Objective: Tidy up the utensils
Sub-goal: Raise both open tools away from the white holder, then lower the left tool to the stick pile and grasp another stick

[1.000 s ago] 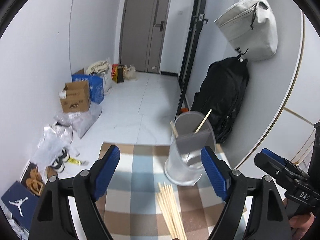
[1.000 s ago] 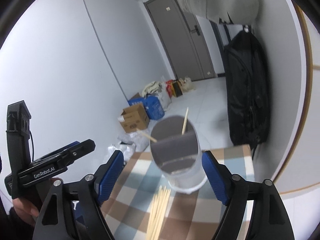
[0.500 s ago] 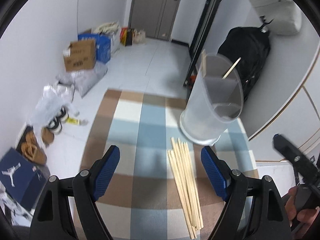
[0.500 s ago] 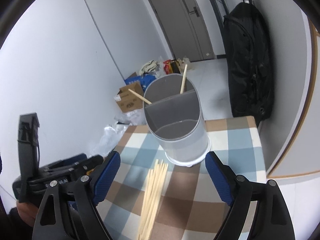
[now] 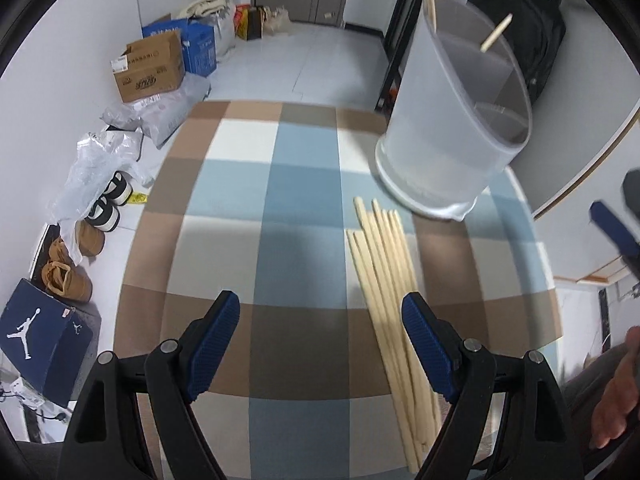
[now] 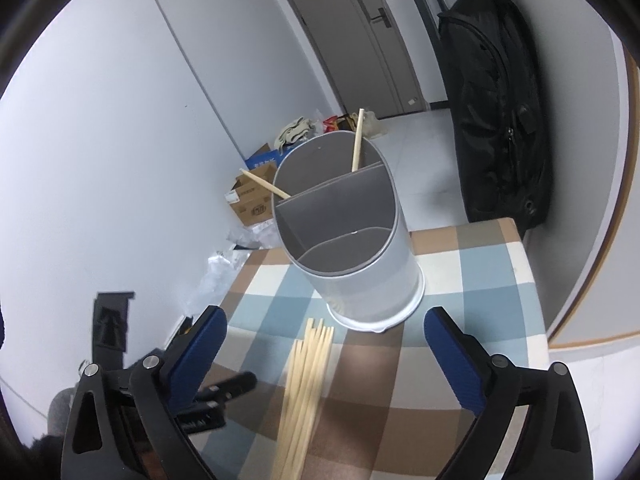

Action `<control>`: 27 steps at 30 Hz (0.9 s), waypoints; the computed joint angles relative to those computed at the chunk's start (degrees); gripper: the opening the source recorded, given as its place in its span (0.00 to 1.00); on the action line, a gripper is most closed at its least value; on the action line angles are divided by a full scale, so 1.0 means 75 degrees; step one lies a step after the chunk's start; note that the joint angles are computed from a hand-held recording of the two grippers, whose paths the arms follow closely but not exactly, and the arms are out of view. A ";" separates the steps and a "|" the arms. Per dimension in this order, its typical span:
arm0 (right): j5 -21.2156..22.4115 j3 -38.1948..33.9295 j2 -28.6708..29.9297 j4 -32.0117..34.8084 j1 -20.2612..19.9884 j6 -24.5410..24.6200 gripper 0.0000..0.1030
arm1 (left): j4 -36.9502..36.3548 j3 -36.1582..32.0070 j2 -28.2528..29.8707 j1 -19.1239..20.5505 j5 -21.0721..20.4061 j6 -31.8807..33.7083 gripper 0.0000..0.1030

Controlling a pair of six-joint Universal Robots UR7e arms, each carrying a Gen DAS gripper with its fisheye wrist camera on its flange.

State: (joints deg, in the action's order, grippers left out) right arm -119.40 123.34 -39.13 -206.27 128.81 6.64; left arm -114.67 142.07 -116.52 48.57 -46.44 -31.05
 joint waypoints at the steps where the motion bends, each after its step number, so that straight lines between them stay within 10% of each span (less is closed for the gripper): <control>1: 0.0008 -0.0010 0.0006 -0.0001 -0.0024 -0.0010 0.97 | 0.0007 -0.0022 0.0116 0.0078 -0.0045 0.0015 0.77; 15: 0.0261 0.0034 -0.0092 -0.0124 -0.0275 0.0224 1.00 | 0.0693 -0.0308 0.0918 0.0241 0.0034 -0.0494 0.76; 20: 0.0280 0.0053 -0.0144 -0.0139 -0.0267 0.0237 1.00 | 0.0804 -0.0307 0.1013 0.0114 0.0264 -0.0558 0.54; 27: 0.0357 0.0149 -0.0246 -0.0299 -0.0267 0.0181 1.00 | 0.0769 -0.0269 0.0986 0.0078 0.0271 -0.0480 0.52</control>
State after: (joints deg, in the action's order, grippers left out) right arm -116.72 124.46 -40.97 -208.51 126.81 7.99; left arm -108.90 140.06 -109.12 49.16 -44.41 -34.65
